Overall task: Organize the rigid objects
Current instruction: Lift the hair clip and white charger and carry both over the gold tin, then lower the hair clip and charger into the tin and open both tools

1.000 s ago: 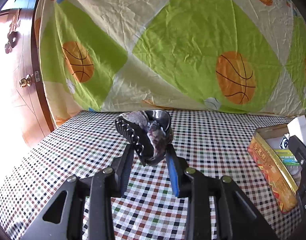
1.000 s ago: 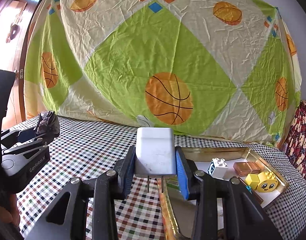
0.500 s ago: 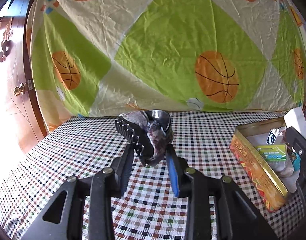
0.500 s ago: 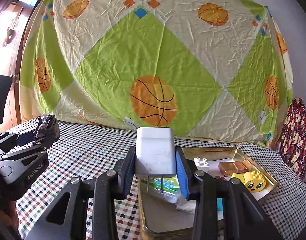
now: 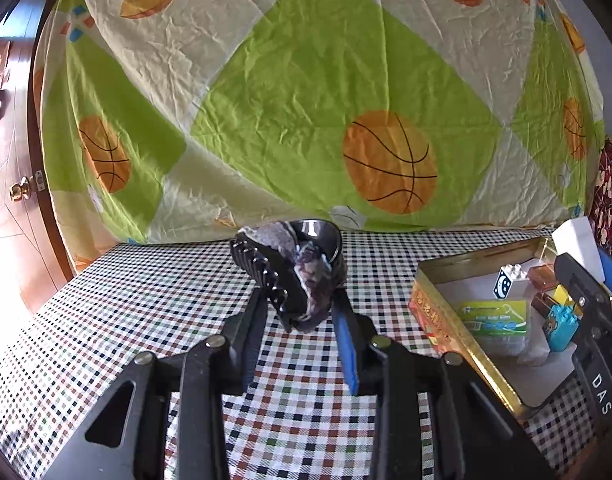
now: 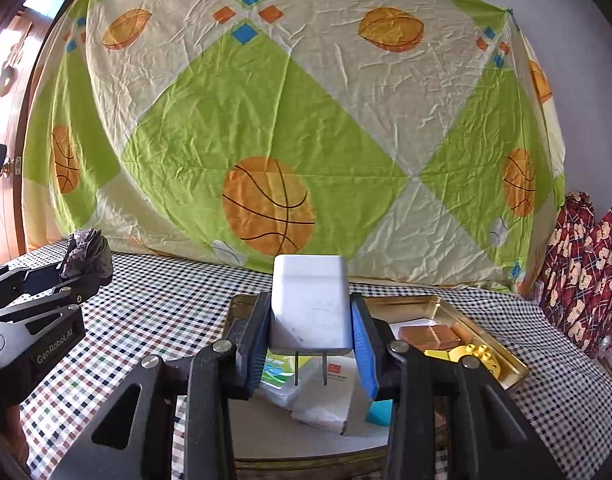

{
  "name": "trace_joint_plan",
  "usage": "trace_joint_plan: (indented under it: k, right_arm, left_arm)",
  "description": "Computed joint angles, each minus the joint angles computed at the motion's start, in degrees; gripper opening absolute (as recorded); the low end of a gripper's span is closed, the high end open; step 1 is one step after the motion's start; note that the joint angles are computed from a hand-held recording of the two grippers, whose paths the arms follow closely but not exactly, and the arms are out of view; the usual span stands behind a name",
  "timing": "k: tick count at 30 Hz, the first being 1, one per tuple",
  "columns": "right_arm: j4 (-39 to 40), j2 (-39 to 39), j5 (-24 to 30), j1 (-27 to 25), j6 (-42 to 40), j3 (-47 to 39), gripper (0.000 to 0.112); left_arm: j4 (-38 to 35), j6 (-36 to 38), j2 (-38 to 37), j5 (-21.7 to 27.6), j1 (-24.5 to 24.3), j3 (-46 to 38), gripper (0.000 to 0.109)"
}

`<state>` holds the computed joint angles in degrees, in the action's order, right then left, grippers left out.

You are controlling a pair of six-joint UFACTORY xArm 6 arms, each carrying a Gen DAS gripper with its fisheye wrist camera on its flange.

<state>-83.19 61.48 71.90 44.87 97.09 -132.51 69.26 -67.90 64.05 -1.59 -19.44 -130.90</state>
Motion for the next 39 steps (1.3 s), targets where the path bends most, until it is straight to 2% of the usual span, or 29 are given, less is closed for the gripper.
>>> trace_joint_plan:
  k: [16,20,25,30,34,39]
  right_arm:
    - [-2.38,-13.01,3.53,-1.09,9.13,20.98,0.040]
    - [-2.27,-15.98,4.11,-1.62,11.35,25.58,0.040]
    - [-2.64,-18.45,5.34,-1.91,12.22,29.53,0.040]
    - [-2.40,-20.76,6.23,-2.68,13.27,33.03,0.040]
    - [-2.23,-22.10,6.70,-3.21,13.55,35.03,0.040]
    - [-1.62,-23.38,7.04,-3.92,14.13,36.95,0.040]
  left_arm:
    - [-6.96,6.73,0.95,-0.81,-3.92,-1.81,0.032]
    - [-14.72,14.35,1.90,-0.80,-5.38,-2.59,0.032]
    - [-20.60,20.05,2.83,-0.90,-6.76,-3.53,0.032]
    - [-35.82,34.32,3.81,-0.77,-8.81,-3.74,0.032]
    - [-41.32,39.84,5.06,-0.36,-10.02,-5.40,0.032]
    - [-52.61,50.99,6.78,0.64,-12.07,-7.67,0.032]
